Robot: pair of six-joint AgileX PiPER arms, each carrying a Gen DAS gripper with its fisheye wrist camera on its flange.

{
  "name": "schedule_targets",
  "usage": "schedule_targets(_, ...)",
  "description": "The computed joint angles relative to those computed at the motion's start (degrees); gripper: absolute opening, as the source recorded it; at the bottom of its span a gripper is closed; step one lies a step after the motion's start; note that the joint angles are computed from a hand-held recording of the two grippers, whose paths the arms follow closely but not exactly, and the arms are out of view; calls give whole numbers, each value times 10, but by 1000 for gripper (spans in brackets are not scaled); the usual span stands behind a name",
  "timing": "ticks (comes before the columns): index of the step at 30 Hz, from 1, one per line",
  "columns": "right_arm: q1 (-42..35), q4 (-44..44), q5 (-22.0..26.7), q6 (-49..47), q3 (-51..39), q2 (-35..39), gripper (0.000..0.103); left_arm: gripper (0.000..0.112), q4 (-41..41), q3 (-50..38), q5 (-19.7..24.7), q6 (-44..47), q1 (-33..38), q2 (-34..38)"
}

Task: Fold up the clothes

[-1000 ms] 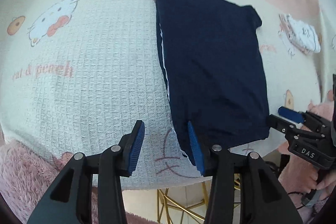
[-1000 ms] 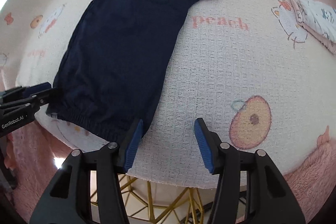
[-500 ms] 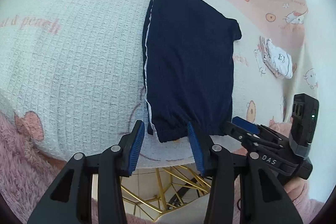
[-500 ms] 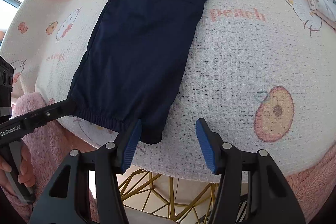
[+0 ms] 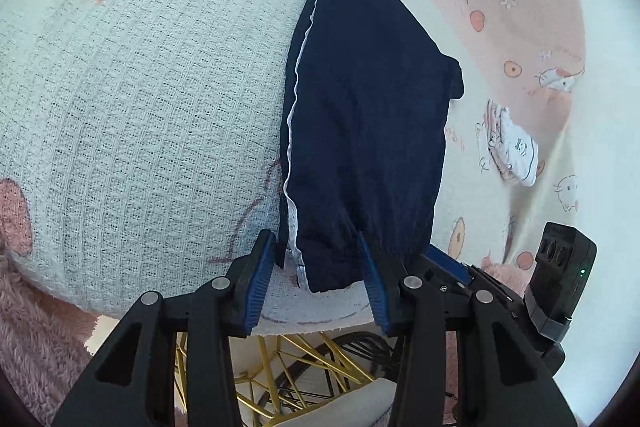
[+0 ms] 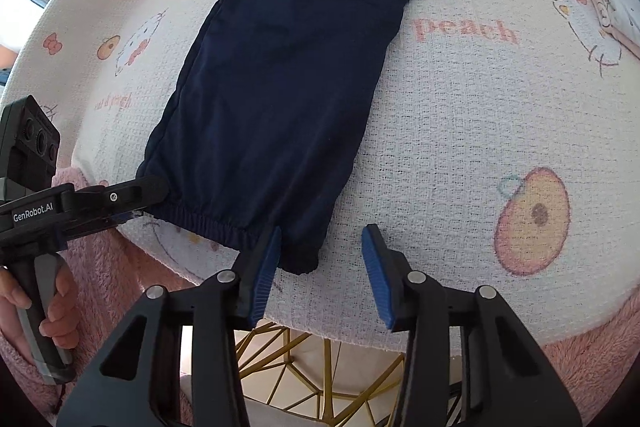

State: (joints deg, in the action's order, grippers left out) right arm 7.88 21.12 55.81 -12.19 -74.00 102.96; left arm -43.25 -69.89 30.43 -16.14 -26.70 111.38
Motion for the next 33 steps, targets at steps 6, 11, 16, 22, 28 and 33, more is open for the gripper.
schedule_targets(6,25,14,-52,-37,45,-26,43,31,91,-11,2,-64,-14,-5)
schedule_targets(11,22,46,-31,-49,45,-42,20,21,96,-6,1,-65,-14,-23)
schedule_targets(16,13,70,-15,-62,67,-76,20,19,108,3,3,-78,-22,-50)
schedule_targets(22,14,65,3,-60,120,-121,20,19,94,19,20,-77,-42,-68)
schedule_targets(28,-40,107,44,-90,134,-129,20,19,81,31,26,-65,-48,-87)
schedule_targets(33,-164,209,131,-154,48,-44,20,19,-9,38,35,34,-6,-100)
